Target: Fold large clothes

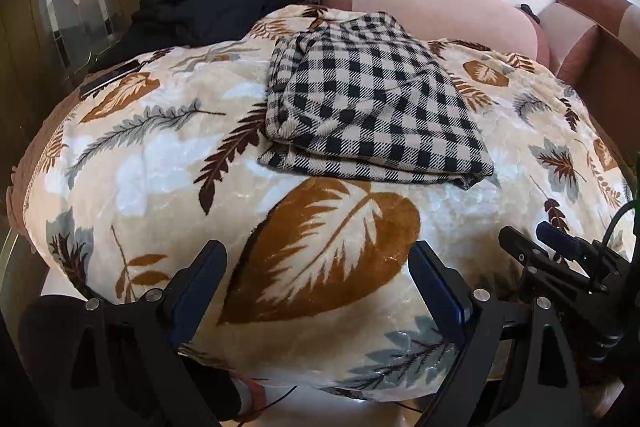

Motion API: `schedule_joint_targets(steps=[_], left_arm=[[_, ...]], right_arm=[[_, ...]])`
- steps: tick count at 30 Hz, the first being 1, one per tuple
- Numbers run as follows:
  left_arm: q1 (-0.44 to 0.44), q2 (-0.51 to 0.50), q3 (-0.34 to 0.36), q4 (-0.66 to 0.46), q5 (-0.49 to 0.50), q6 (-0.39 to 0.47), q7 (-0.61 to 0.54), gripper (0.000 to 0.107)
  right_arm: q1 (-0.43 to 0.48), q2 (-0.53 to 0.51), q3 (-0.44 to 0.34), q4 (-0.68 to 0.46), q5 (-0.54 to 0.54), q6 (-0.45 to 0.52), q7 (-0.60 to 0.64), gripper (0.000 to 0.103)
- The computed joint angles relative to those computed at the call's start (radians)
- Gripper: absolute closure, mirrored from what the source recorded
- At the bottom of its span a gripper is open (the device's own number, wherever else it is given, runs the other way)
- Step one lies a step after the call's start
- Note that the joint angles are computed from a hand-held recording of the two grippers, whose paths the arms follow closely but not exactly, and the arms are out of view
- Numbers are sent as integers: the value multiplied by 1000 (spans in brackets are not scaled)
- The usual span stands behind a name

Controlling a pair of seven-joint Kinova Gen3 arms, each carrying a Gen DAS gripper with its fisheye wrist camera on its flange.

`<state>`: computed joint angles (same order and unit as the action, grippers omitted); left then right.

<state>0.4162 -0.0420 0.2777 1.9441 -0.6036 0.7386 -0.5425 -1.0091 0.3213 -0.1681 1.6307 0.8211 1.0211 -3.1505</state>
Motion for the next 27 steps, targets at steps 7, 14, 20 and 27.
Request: schedule_joint_targets(steps=[7, 14, 20, 27], left_arm=[[19, 14, 7, -6, -41, 35, 42, 16], [33, 30, -3, -15, -38, 53, 34, 16], [45, 43, -14, -17, -20, 52, 3, 16], [56, 44, -16, -12, -44, 58, 26, 16]], right_arm=[[-12, 21, 1, -22, -9, 20, 35, 45], [-19, 28, 7, -32, -13, 40, 42, 44], [-30, 50, 15, -62, -24, 101, 56, 44], [-63, 82, 25, -103, -3, 190, 71, 41]])
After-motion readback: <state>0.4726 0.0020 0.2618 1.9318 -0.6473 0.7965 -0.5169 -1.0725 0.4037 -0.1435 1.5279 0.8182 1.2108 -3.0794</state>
